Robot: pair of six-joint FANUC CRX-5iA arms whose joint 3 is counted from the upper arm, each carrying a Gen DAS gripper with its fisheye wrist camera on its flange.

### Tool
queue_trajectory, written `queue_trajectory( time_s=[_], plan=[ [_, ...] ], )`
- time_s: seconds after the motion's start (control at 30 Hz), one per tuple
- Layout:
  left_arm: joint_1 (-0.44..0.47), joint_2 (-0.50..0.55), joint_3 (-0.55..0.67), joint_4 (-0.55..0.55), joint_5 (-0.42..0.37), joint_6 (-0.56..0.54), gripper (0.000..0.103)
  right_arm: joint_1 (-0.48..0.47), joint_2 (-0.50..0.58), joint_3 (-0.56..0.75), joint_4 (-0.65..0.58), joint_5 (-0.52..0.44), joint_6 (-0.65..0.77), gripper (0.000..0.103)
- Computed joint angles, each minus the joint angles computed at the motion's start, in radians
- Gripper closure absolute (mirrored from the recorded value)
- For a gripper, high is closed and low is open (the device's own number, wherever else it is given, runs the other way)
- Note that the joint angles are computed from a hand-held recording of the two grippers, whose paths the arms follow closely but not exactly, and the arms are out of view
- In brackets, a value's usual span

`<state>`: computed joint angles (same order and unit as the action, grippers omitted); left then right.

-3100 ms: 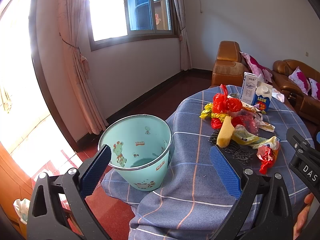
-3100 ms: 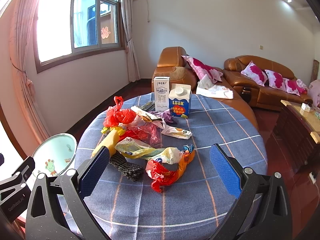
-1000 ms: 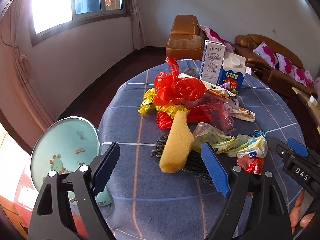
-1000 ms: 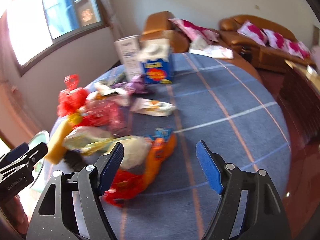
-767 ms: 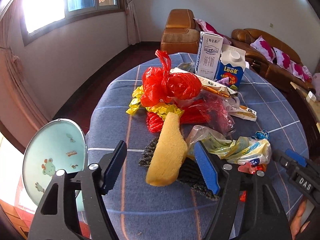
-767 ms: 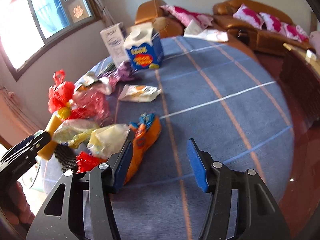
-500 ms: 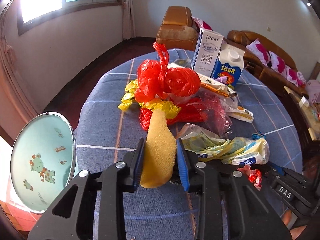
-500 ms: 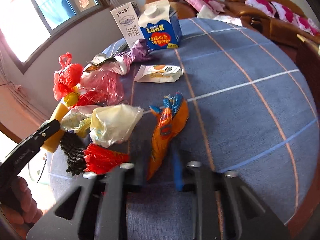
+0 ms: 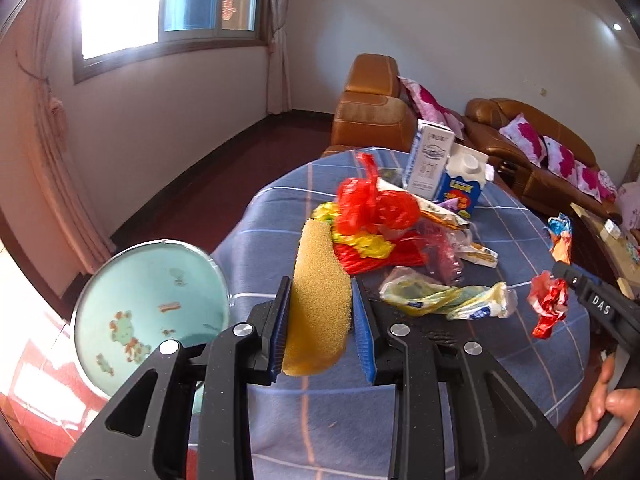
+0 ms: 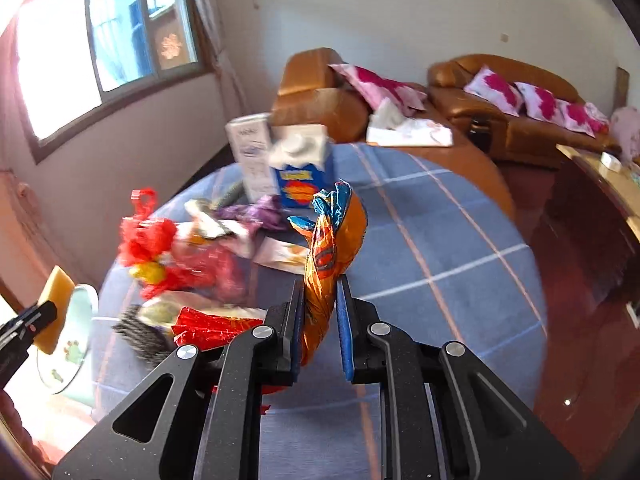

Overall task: Collect trash
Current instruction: 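Carry both items over the teal bin while the right tool opens, dropping the wrapper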

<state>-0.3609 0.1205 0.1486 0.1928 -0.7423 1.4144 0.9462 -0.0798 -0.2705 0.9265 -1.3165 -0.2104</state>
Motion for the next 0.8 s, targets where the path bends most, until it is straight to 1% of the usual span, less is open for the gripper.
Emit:
queue_trajectory(
  time_s=[0.07, 0.2, 0.37, 0.57, 0.8],
  plan=[
    [0.017, -0.02, -0.016, -0.007, -0.001, 0.01, 0.074, -0.003, 0.019, 0.021, 0.008, 0.028, 0.03, 0.087],
    [0.042, -0.055, -0.028, -0.083, -0.008, 0.072, 0.074, -0.006, 0.079, 0.084, 0.016, 0.105, 0.106, 0.087],
    [0.092, -0.08, -0.043, -0.108, -0.011, 0.112, 0.074, -0.008, 0.154, 0.172, 0.0, 0.2, 0.209, 0.087],
    [0.122, -0.086, -0.028, -0.185, -0.042, 0.177, 0.074, -0.009, 0.243, 0.274, -0.024, 0.259, 0.304, 0.087],
    [0.147, -0.078, -0.005, -0.269, -0.077, 0.239, 0.074, -0.009, 0.341, 0.386, -0.051, 0.285, 0.426, 0.087]
  ],
)
